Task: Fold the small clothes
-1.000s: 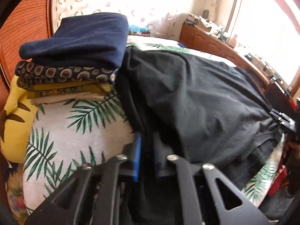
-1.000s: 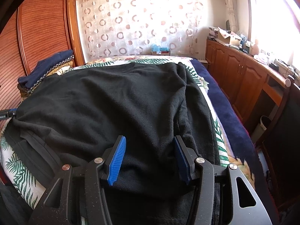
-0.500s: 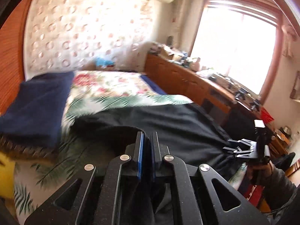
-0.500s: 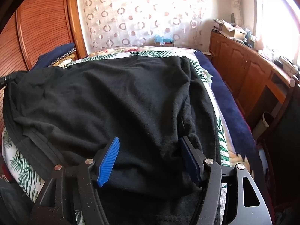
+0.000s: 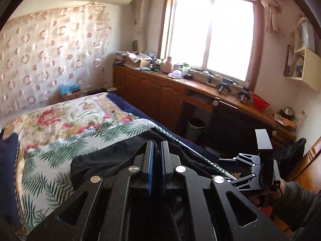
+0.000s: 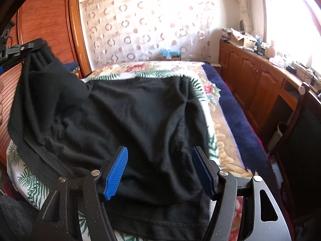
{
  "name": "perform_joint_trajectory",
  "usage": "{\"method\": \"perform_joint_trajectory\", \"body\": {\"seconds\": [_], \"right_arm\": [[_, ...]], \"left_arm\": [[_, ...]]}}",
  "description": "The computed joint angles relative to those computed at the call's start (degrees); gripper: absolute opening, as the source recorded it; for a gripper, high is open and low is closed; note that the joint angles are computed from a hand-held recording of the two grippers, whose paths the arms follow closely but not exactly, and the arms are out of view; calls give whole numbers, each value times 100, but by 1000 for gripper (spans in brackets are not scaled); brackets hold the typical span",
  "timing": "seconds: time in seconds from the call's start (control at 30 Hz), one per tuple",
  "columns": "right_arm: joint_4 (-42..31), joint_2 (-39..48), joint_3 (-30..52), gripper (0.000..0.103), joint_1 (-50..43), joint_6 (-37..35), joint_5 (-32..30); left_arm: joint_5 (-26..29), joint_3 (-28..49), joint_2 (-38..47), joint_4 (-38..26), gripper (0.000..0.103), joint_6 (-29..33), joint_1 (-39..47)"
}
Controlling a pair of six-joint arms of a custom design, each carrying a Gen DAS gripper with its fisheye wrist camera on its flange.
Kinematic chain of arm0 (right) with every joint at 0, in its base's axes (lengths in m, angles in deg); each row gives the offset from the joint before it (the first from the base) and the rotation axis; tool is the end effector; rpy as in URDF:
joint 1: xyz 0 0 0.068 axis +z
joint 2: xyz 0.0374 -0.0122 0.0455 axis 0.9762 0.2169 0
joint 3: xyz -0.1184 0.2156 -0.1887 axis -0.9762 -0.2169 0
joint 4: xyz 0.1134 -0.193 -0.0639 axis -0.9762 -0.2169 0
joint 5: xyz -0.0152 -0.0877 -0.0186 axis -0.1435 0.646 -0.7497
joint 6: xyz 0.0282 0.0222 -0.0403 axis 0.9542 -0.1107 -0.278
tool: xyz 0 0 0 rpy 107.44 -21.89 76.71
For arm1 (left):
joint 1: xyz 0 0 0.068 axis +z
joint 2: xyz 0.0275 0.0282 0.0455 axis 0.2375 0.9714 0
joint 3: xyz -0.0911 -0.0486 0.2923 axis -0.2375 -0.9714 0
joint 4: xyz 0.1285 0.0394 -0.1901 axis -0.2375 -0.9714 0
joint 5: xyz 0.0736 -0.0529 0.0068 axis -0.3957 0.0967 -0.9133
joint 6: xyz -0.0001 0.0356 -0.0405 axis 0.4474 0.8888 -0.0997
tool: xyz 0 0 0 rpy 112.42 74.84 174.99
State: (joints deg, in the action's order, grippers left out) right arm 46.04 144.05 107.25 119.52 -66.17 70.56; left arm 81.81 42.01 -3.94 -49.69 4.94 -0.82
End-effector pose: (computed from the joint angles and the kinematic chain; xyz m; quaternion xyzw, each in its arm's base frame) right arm 0.2439 0.2154 0.1678 -0.2344 0.8428 0.1666 0.4550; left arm 0.2284 -0.0631 0.2996 0.1026 0.8492 -0.1290 0.5016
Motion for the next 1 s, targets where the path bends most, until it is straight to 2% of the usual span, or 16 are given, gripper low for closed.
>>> {"method": "perform_joint_trajectory", "body": {"seconds": [0.13,0.2,0.27,0.33,0.43,0.63,1.0], "right_arm": [[234,-101,-257,68,-46,55,33],[322,-113,-356,68,-47,109,65],[359,-89,-397,68,-103,117,23],[379,-43,-399,68,-84,126,56],[275,-39,-314,68,-37,165,107],[-1,-93,-66,68,24,139,59],[-788,425,1304,68,454,-329,4]], "left_arm": [[-127,400,464,-22,8,-55,-362],[-50,673,761,-324,8,-66,-381],[174,750,940,-434,20,-104,-343],[85,608,935,-341,43,-60,-372],[-164,498,919,-359,51,13,-435],[-401,-143,518,-174,53,62,-76],[94,-1348,-305,81,55,392,1540]]}}
